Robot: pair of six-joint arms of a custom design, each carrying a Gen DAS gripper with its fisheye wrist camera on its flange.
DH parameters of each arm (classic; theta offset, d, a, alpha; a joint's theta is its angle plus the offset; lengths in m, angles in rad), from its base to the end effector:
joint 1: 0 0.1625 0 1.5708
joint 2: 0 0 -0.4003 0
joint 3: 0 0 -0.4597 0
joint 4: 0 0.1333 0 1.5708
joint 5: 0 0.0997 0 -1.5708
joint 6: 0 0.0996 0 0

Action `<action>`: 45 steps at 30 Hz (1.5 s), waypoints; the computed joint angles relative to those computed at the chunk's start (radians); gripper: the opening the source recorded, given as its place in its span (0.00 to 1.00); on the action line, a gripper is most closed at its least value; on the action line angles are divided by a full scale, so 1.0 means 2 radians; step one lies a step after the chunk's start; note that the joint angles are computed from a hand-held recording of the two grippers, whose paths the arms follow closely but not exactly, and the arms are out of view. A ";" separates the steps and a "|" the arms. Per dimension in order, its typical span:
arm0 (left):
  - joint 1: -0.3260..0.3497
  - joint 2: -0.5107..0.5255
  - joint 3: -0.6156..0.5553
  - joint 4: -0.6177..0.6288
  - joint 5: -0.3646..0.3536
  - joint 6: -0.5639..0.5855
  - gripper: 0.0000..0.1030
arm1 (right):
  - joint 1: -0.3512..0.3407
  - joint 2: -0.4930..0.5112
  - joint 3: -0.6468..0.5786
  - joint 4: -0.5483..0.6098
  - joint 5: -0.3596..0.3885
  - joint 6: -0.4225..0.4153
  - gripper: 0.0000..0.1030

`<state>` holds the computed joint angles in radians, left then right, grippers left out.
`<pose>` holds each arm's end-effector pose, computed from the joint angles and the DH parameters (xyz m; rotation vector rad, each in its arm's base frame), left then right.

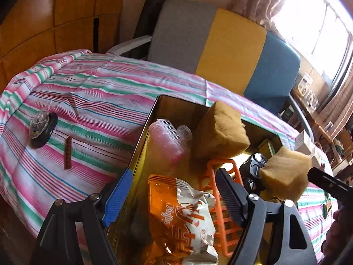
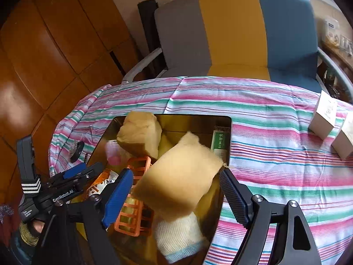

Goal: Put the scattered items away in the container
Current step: 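Carry the sponge and pink roller into the gold tray and release both, then withdraw both open tools from the tray toward the table items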

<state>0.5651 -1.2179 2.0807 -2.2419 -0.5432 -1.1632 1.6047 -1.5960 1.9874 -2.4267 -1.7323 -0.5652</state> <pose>-0.3266 -0.4659 0.1194 -0.0565 2.3011 -1.0434 0.1358 -0.5437 0.3441 0.7775 -2.6995 0.5813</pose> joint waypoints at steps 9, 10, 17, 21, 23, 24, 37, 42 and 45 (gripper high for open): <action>-0.055 0.050 -0.003 -0.145 -0.044 0.114 0.77 | -0.054 -0.067 0.027 0.009 0.024 0.021 0.84; -0.060 0.064 -0.010 -0.164 -0.060 0.136 0.77 | -0.063 -0.076 0.030 0.011 0.027 0.024 0.84; -0.081 0.184 -0.089 -0.213 -0.184 0.278 0.77 | -0.150 -0.141 0.036 0.023 0.040 0.027 0.85; -0.081 0.245 -0.140 -0.191 -0.235 0.307 0.77 | -0.214 -0.170 0.022 0.023 0.052 0.033 0.85; -0.081 0.267 -0.157 -0.175 -0.250 0.301 0.77 | -0.245 -0.178 0.009 0.020 0.058 0.038 0.85; -0.079 0.275 -0.163 -0.167 -0.255 0.299 0.77 | -0.259 -0.180 0.002 0.017 0.060 0.040 0.86; -0.061 0.291 -0.165 -0.157 -0.259 0.286 0.79 | -0.294 -0.068 -0.140 -0.039 0.010 0.048 0.90; -0.060 0.292 -0.158 -0.184 -0.257 0.298 0.82 | -0.265 0.002 -0.203 -0.053 -0.033 0.043 0.92; -0.059 0.293 -0.155 -0.197 -0.259 0.301 0.84 | -0.245 0.041 -0.242 -0.056 -0.053 0.038 0.92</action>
<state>0.4479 -0.6320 1.7698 -2.6351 -1.0618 -0.5611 1.1145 -1.5135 1.5043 -2.5384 -1.8374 -0.4892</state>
